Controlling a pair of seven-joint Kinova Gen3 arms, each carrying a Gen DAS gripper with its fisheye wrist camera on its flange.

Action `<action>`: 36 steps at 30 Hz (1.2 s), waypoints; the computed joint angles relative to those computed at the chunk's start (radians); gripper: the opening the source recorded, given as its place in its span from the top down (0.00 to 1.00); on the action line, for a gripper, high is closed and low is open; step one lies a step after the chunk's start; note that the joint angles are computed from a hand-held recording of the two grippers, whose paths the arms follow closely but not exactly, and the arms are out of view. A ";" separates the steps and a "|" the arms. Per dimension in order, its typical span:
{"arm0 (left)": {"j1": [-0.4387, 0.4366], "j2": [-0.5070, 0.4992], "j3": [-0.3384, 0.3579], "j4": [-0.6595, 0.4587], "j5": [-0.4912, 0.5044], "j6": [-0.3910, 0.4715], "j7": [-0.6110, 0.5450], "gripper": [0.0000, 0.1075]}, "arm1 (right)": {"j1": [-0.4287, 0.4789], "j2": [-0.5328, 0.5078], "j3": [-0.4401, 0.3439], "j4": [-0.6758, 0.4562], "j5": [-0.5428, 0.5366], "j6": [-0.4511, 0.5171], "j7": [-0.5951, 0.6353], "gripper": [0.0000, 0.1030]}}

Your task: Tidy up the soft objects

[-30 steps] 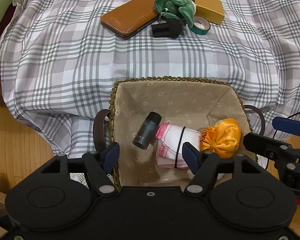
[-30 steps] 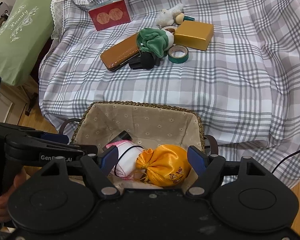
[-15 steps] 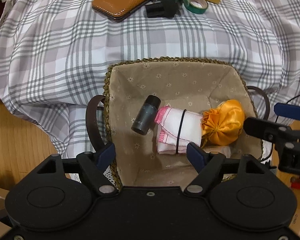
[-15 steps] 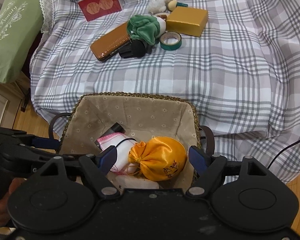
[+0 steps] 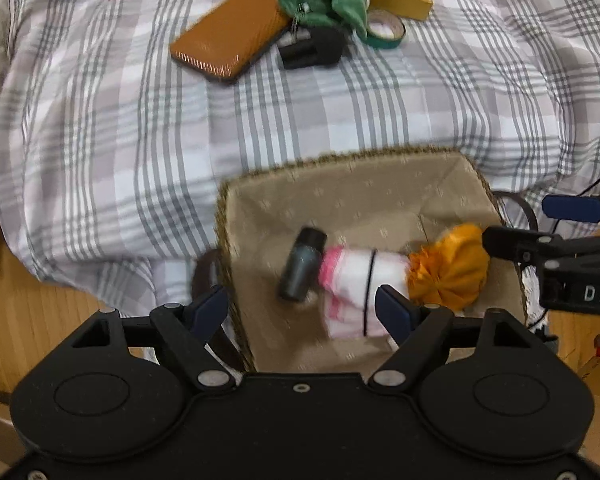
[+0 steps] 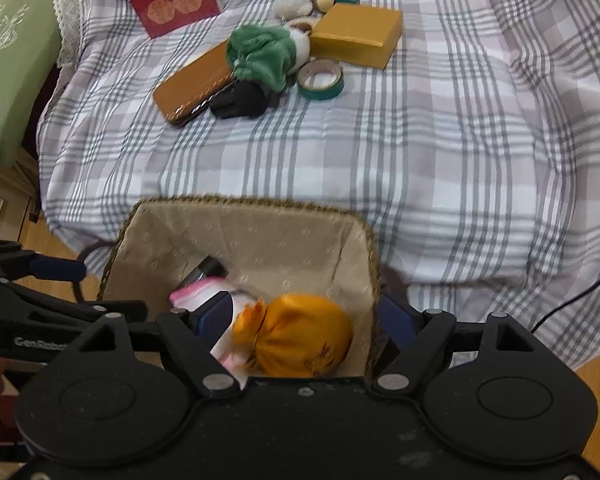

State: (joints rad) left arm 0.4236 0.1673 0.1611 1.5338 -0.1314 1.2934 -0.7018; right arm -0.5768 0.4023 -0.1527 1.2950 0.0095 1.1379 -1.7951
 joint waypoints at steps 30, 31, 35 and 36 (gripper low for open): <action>-0.111 0.282 -0.156 -0.351 -0.168 -0.139 -0.067 0.27 | -0.063 0.405 0.161 -0.588 0.166 -0.150 -0.163 0.22; -0.111 0.303 -0.162 -0.375 -0.171 -0.136 -0.070 0.27 | -0.066 0.424 0.169 -0.616 0.174 -0.147 -0.165 0.22; -0.123 0.397 -0.179 -0.486 -0.166 -0.109 -0.101 0.27 | -0.058 0.485 0.172 -0.716 0.171 -0.112 -0.155 0.22; -0.124 0.414 -0.181 -0.505 -0.164 -0.108 -0.114 0.27 | -0.055 0.500 0.173 -0.742 0.167 -0.099 -0.152 0.22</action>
